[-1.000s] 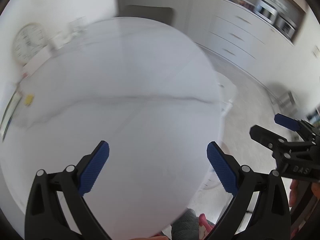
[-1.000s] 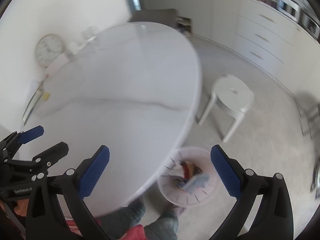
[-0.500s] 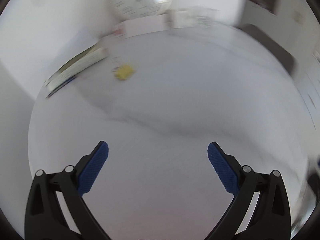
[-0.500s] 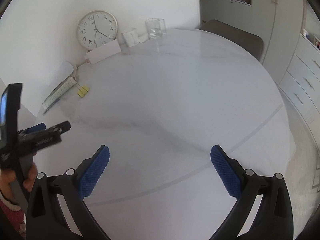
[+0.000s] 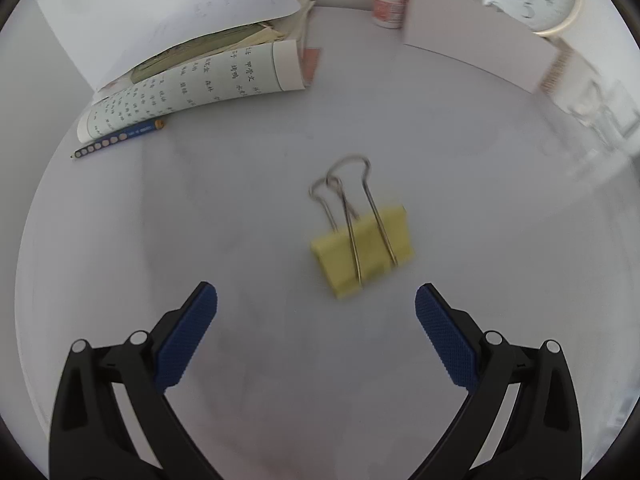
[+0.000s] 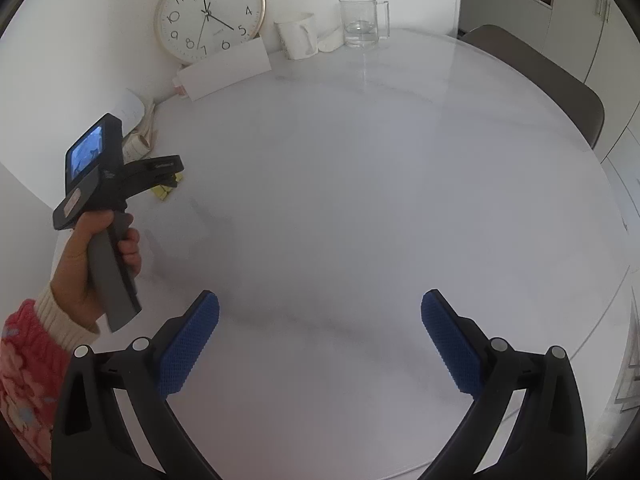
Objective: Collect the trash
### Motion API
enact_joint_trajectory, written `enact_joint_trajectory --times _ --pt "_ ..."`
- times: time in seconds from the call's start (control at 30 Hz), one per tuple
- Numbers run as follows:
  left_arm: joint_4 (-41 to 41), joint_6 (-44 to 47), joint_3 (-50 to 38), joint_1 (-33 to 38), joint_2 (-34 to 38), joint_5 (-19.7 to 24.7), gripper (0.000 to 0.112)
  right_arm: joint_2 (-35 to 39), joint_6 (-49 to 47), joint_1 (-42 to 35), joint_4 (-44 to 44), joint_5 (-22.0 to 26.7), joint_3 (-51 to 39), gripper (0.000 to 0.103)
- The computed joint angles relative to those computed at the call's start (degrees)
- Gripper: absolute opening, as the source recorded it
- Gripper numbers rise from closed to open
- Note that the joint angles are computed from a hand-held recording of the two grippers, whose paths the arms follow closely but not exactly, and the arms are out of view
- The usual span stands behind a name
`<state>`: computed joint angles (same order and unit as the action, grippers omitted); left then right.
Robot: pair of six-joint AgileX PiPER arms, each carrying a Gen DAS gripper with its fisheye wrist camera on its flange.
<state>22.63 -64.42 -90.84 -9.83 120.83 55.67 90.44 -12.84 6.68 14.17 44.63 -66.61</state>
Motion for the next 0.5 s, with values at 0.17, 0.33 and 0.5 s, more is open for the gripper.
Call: enact_joint_trajectory --times 0.17,0.33,0.5 --pt "2.45 -2.14 -5.47 -0.10 4.77 1.79 0.092 3.69 -0.44 -0.09 0.82 0.34 -2.55 0.100" --pt "4.33 -3.57 -7.12 -0.85 5.60 1.09 0.067 5.12 -1.18 -0.56 1.17 -0.10 -2.90 0.100" --pt "4.54 -2.42 -8.73 -0.78 6.60 -0.02 0.050 6.14 -2.29 -0.81 1.41 -0.66 -3.01 0.100"
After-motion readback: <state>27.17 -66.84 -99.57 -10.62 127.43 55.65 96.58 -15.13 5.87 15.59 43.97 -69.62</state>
